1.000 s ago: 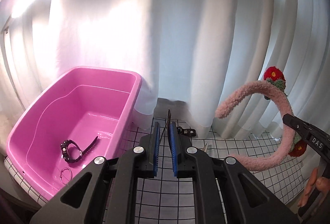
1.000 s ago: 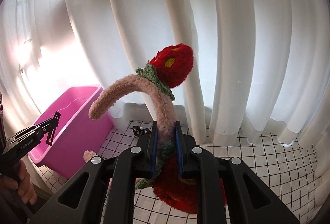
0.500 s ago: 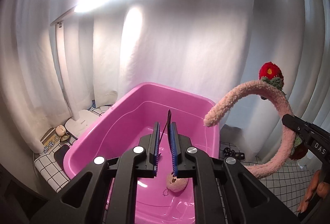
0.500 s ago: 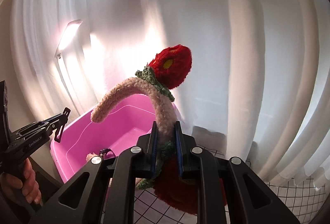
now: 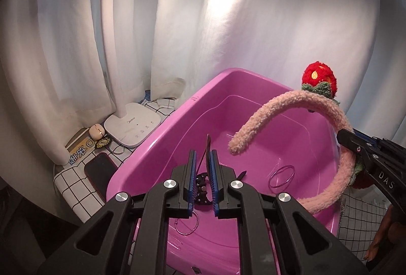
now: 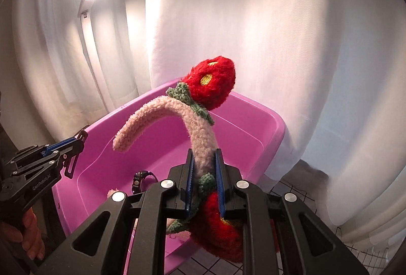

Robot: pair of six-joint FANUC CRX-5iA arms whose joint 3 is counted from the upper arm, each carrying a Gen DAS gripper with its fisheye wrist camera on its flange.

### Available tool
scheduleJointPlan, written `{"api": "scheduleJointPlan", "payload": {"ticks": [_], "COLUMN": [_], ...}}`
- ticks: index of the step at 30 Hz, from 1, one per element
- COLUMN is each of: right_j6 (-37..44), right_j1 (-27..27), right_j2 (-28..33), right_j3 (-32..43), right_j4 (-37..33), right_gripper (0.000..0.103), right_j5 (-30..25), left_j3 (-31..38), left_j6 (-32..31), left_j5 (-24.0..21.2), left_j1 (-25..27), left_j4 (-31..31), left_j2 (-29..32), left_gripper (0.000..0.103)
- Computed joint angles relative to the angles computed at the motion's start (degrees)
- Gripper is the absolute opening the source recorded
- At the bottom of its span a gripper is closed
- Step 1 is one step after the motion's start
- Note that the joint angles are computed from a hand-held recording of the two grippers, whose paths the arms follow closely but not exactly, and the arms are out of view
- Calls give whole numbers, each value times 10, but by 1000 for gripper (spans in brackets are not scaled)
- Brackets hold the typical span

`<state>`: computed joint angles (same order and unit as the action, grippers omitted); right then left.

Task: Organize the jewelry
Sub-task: 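Lift and carry the pin and headband over the pink tub, then open both tools, then move both tools back over the table toward the pearl clip and hair tie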

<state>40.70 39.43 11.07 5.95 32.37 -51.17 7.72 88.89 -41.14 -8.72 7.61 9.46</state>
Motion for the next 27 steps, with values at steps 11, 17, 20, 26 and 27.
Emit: {"api": "scheduleJointPlan", "payload": {"ticks": [11,17,20,26,27], "right_j6": [43,32,31,15,12], "right_j1": [0,6,9,11,11], "right_j2": [60,71,71,61,57], "right_j3": [66,71,71,62,60], "right_j4": [-18,21,36,42,41], "right_gripper": [16,59,60,61,61], "right_j5": [-59,-76,-81,-80,-80], "left_j3": [29,21,7,10,7], "left_j6": [-25,3,14,21,24], "left_j5": [-35,-24,0,-15,-14], "left_j1": [-2,-6,-5,1,2], "left_j4": [7,-19,-23,-20,-19], "left_j2": [48,37,24,22,20], "left_gripper": [14,71,84,89,90]}}
